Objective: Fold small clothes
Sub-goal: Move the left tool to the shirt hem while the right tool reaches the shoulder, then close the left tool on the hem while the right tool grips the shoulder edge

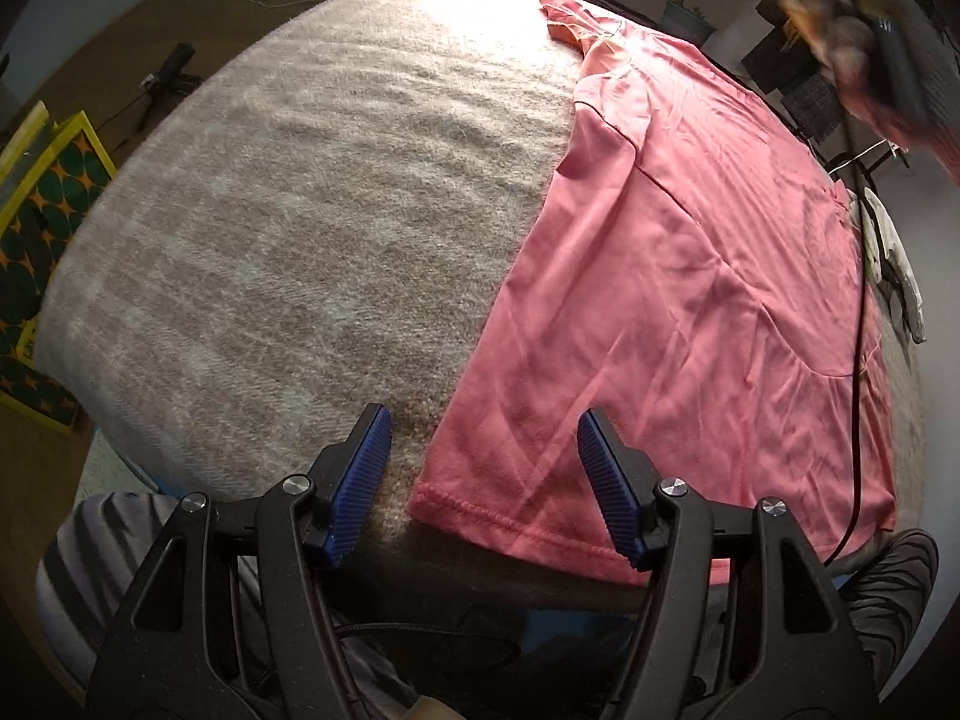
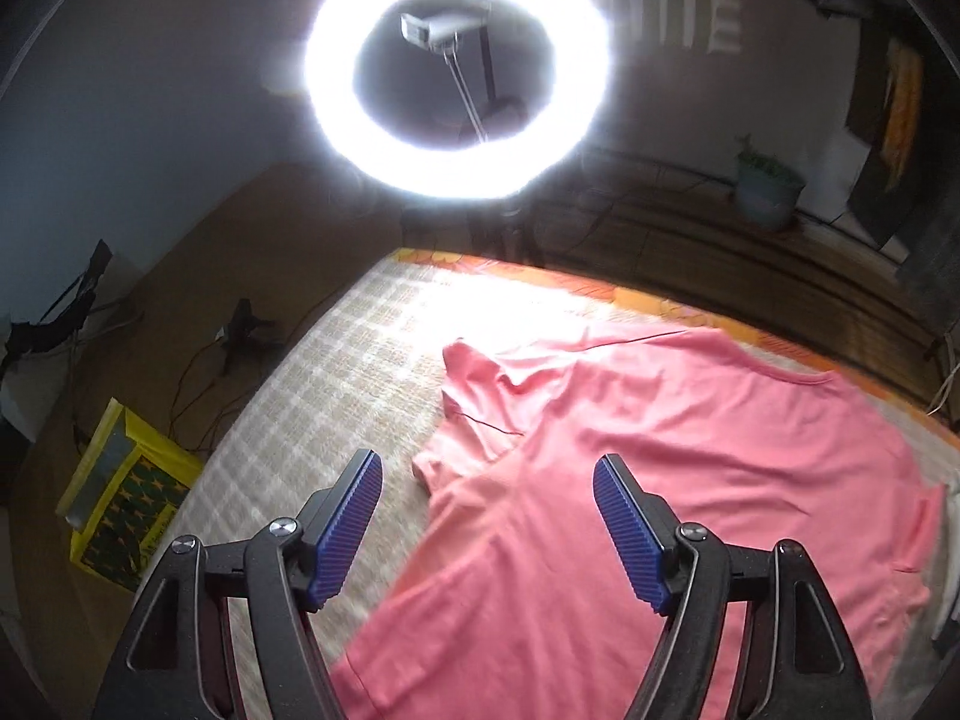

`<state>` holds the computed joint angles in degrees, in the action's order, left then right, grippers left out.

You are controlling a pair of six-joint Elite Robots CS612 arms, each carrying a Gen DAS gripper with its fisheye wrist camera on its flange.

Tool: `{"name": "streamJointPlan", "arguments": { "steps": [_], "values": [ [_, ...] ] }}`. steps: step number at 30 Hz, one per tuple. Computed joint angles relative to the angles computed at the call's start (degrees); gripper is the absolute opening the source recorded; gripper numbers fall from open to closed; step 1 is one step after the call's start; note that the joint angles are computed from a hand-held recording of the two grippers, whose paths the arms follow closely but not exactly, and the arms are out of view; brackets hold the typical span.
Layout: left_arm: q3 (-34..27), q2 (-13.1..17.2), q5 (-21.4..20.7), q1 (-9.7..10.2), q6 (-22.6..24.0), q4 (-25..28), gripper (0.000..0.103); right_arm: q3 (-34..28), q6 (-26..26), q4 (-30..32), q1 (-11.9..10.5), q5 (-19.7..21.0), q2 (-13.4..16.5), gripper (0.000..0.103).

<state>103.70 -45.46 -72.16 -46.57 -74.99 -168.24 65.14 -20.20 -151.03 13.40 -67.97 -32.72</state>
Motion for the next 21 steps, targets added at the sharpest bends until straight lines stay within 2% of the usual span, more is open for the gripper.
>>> {"name": "streamJointPlan", "arguments": {
  "steps": [6, 7, 9, 10, 12, 14, 20, 21],
  "values": [
    [-0.35, 0.56, 1.89, -0.32, -0.11, -0.87, 0.064, -11.53, 3.07, 8.55, 2.04, -1.22, 7.24, 0.075],
    [-0.49, 0.65, 2.12, -0.34, 0.05, -1.02, 0.06, -13.66, 3.31, 10.22, 2.42, -1.45, 8.52, 0.075],
    [-0.58, 0.74, 2.74, -0.48, -0.18, -1.22, 0.04, -17.51, 3.64, 13.07, 3.06, -2.19, 10.82, 0.075],
    [-0.72, 0.83, 2.85, -0.48, -0.17, -1.53, 0.034, -19.76, 3.82, 14.51, 3.44, -2.86, 12.13, 0.075],
    [-0.75, 1.19, 2.07, -0.35, 0.25, -3.41, 0.012, -23.72, 4.51, 16.23, 4.09, -4.36, 14.58, 0.075],
    [-1.05, 1.6, 1.72, -0.28, 0.74, -4.78, 0.005, -27.74, 5.16, 17.71, 4.69, -5.87, 17.03, 0.075],
    [-1.1, 1.93, 4.24, -1.2, 0.91, -5.43, 0.001, -36.9, 4.79, 21.68, 6.12, -10.64, 22.6, 0.075],
    [-0.99, 1.76, 4.49, -1.35, 0.88, -5.22, 0.001, -37.37, 4.18, 22.07, 6.34, -11.84, 22.99, 0.072]
  ]
}}
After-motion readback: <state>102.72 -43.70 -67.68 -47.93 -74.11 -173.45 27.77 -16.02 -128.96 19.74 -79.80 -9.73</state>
